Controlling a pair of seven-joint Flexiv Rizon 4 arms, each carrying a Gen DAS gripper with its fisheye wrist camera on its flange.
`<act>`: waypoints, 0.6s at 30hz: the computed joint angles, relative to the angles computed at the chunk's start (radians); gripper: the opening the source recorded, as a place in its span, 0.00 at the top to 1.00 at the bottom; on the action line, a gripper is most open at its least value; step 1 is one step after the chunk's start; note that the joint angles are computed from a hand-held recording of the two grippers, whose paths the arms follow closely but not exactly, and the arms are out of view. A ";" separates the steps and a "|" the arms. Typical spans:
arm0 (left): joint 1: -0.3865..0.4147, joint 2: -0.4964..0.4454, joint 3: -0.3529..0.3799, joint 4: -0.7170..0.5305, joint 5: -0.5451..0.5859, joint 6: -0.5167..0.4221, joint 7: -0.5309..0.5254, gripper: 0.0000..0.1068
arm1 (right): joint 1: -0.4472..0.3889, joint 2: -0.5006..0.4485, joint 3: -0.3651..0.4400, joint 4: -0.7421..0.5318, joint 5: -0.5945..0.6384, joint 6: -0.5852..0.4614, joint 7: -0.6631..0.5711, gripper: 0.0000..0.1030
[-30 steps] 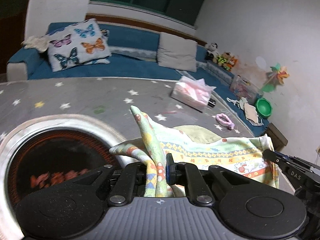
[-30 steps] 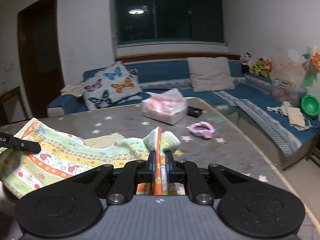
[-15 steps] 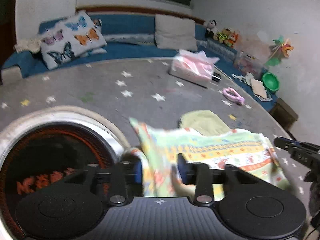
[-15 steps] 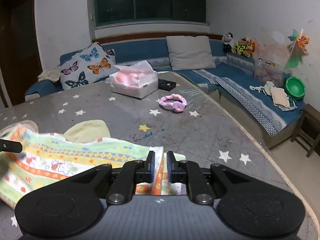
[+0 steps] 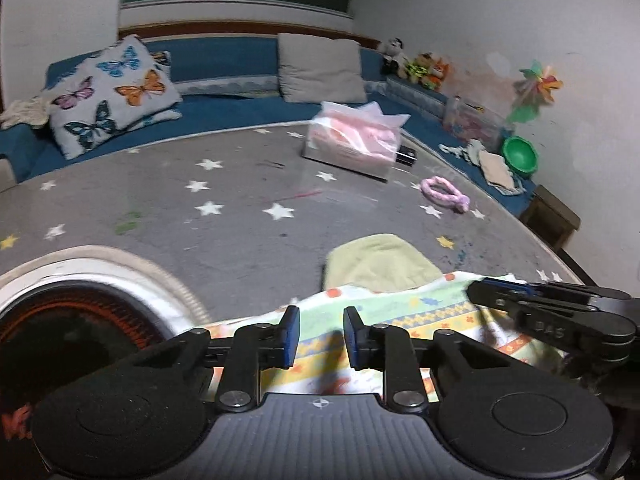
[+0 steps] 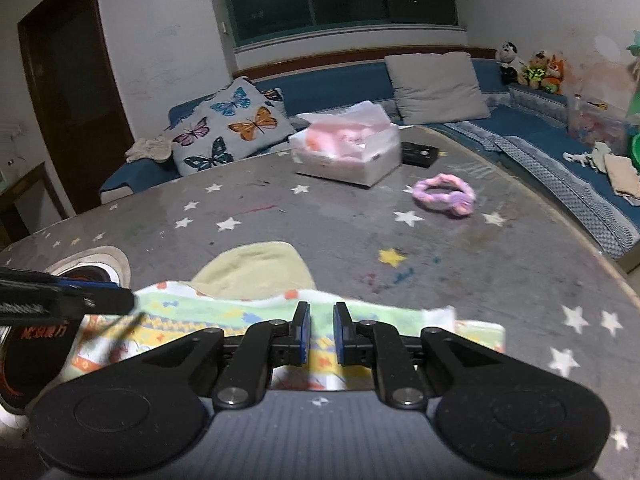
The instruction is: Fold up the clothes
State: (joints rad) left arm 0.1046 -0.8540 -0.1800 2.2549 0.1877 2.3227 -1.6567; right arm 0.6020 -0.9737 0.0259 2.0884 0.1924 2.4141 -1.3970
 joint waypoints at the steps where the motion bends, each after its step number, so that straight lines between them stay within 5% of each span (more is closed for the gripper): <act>1: 0.002 -0.009 -0.007 -0.014 0.005 -0.010 0.002 0.80 | 0.001 -0.003 0.000 -0.009 -0.001 -0.006 0.001 0.88; 14: -0.024 -0.027 0.001 -0.035 -0.040 -0.039 0.012 0.83 | 0.007 0.001 -0.004 -0.005 -0.001 -0.020 0.008 0.83; 18: -0.047 -0.001 0.020 0.009 -0.053 -0.007 0.009 0.72 | 0.007 0.019 0.020 0.046 -0.004 0.033 0.002 0.65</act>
State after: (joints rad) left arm 0.0579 -0.8548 -0.1604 2.2639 0.1344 2.3153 -1.6476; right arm 0.6087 -0.9547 0.0463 2.1347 0.1884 2.4468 -1.3951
